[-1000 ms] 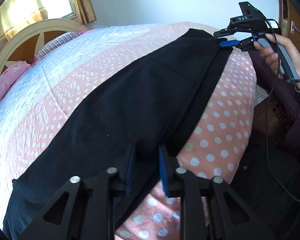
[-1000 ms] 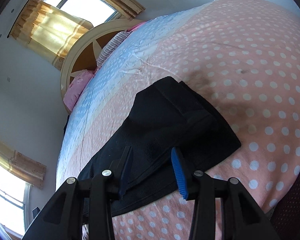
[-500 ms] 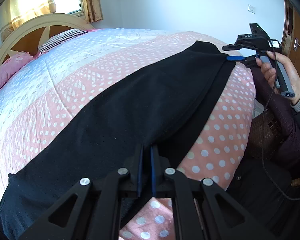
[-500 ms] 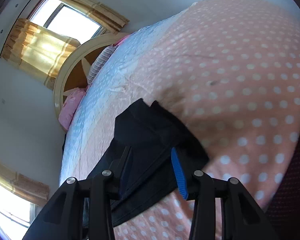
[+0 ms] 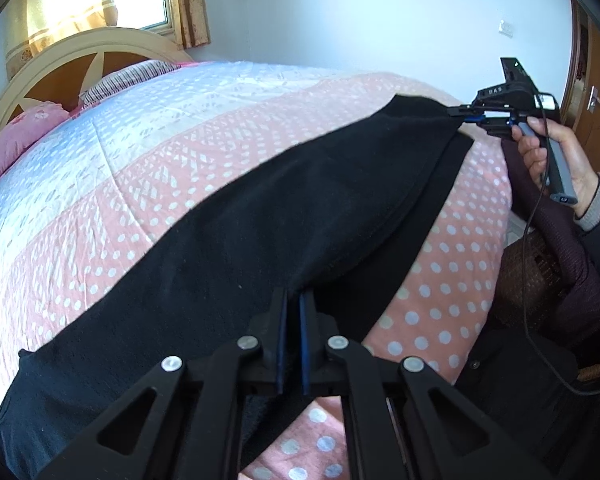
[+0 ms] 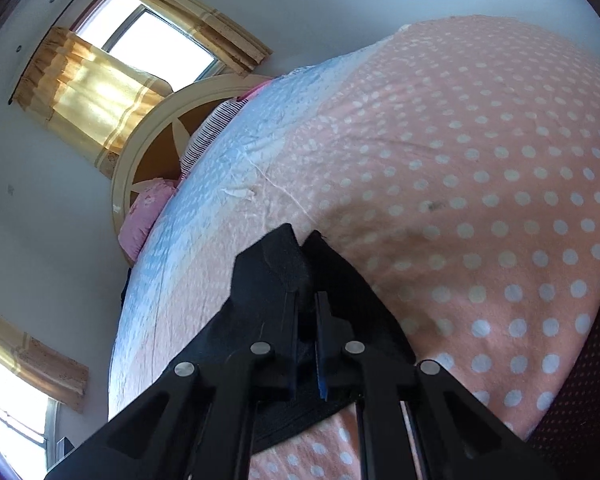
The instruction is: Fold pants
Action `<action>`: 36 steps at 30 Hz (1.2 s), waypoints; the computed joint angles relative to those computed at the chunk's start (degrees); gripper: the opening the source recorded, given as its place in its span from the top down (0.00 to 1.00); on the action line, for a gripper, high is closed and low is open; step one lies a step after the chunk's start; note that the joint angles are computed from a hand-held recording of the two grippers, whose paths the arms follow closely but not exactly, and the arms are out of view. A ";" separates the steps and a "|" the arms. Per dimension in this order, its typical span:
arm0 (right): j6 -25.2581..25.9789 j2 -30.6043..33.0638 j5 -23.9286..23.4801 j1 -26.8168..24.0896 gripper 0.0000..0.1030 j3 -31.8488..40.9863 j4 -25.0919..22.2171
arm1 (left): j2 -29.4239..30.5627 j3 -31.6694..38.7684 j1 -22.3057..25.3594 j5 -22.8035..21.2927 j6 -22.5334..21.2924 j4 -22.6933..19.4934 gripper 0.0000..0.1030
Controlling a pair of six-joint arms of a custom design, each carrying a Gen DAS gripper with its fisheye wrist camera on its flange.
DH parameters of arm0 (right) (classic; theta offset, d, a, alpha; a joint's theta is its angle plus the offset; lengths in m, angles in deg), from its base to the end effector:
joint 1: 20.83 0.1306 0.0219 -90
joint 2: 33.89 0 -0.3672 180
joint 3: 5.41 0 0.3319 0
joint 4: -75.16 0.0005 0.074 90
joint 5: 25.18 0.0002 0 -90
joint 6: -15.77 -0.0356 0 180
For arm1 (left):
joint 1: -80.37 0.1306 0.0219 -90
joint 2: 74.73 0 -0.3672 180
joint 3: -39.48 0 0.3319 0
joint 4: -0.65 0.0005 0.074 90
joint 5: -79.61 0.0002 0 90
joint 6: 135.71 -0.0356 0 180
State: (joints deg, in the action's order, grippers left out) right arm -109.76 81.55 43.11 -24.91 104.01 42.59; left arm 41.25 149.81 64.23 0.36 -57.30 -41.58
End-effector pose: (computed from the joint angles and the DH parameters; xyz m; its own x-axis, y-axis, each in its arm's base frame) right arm 0.5927 -0.0296 0.3604 -0.6355 0.5866 -0.5020 0.1806 0.7451 0.6420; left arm 0.5609 -0.1698 0.3471 -0.6190 0.3846 -0.6848 0.5284 0.8490 -0.0008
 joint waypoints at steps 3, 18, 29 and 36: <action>1.53 -2.90 0.34 -0.22 0.93 -1.92 2.24 | -2.41 -1.47 1.28 2.88 0.86 1.57 0.94; 6.03 -1.92 2.60 -1.25 0.85 -4.64 -3.34 | -1.13 -4.75 -0.52 2.48 -1.01 1.17 0.89; 9.70 1.84 1.03 -2.36 0.55 7.65 -6.94 | -7.59 -11.12 0.94 0.28 -5.10 7.24 0.48; 8.07 17.80 -11.26 -1.37 0.86 30.36 -22.10 | -4.01 -7.83 3.38 -3.56 0.85 7.76 0.35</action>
State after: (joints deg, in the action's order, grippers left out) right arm -101.69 99.35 31.85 -26.28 134.36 20.50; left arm 37.24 141.99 67.61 -3.20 -56.45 -33.82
